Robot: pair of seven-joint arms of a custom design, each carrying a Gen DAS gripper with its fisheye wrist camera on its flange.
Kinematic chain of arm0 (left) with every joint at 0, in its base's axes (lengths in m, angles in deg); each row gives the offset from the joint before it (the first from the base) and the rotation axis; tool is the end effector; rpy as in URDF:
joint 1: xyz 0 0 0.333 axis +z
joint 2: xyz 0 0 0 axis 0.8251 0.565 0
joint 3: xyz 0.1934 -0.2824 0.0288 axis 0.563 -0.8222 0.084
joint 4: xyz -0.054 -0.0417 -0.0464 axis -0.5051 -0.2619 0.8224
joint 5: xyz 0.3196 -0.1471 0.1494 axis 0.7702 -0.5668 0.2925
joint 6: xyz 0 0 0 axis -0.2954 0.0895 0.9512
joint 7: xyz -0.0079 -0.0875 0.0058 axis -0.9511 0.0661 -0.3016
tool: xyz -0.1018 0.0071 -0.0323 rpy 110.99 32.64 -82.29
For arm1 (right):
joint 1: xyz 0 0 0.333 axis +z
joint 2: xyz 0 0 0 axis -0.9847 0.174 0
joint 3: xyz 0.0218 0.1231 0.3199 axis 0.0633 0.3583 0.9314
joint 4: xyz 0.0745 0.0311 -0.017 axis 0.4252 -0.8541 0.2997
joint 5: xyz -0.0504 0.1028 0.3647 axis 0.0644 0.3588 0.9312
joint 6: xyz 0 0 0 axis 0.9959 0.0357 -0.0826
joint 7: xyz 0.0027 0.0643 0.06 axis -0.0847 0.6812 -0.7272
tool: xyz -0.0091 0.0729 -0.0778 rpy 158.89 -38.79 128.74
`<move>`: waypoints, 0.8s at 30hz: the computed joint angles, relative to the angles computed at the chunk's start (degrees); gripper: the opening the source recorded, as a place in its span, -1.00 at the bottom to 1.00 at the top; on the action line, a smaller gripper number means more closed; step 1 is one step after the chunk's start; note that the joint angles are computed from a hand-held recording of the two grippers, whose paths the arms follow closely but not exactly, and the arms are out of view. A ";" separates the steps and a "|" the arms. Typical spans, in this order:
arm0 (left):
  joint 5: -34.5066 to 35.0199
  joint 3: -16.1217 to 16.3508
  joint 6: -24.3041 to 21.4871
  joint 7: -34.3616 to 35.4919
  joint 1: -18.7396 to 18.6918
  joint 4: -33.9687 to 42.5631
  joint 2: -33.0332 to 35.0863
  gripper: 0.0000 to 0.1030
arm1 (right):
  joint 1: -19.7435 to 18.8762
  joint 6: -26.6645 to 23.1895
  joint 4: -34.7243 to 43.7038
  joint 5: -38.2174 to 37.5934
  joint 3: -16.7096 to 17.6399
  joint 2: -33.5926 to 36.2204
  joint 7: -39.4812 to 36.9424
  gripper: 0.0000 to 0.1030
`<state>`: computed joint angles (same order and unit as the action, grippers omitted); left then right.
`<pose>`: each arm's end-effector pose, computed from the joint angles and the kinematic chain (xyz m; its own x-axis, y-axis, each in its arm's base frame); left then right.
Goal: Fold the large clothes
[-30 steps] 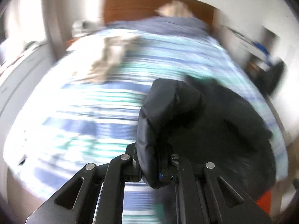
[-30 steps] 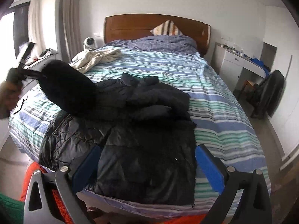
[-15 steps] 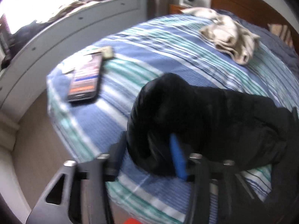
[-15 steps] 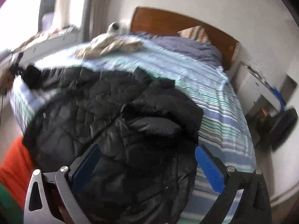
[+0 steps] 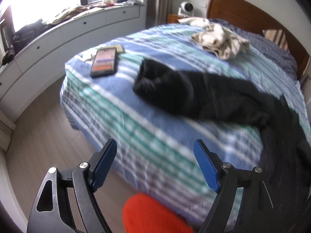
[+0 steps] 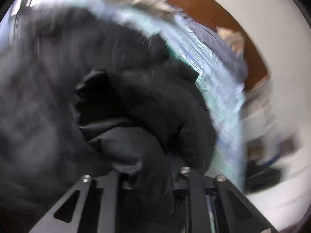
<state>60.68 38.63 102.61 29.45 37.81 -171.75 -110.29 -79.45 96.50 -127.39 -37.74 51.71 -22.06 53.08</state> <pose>0.3258 -0.2179 0.4427 0.6431 -0.7619 0.0774 -0.5978 -0.5625 -0.5712 0.5531 -0.0553 0.4750 0.5393 -0.7998 0.2637 -0.5984 -0.5843 -0.5482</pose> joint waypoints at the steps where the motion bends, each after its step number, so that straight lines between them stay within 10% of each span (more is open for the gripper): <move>1: -0.30 -0.51 -0.42 0.07 -0.37 0.51 1.01 0.60 | -1.07 -7.83 3.85 6.87 -1.31 -0.67 -0.52 -0.70; 5: 0.45 -1.46 1.37 -1.96 -0.93 2.93 5.09 0.60 | -9.76 -32.44 20.20 31.86 -8.30 2.78 7.02 -0.71; 9: 4.72 -2.29 7.67 -4.90 -0.71 5.76 8.25 0.60 | -20.95 -38.05 28.68 46.43 -12.60 9.05 18.58 -0.71; 14: 8.97 -2.88 8.49 -3.43 -1.34 11.27 12.88 0.60 | -29.36 -34.40 29.37 39.71 -15.77 16.78 30.13 -0.68; 17: 9.29 -2.47 8.12 -1.29 -1.94 14.08 15.91 0.60 | -33.82 -40.31 27.91 31.91 -16.63 22.38 36.85 -0.68; 20: 7.98 -1.78 8.63 0.20 -2.53 15.26 17.28 0.60 | -40.09 -46.31 21.96 39.71 -13.66 23.19 36.13 -0.64; 24: 6.34 -1.39 9.26 0.92 -2.96 15.43 17.39 0.60 | -47.38 -55.11 20.81 50.63 -10.03 24.91 34.94 0.32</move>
<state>67.02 37.25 111.86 30.37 34.85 -156.32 -92.90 -126.83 41.40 -106.58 12.89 41.68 2.85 88.02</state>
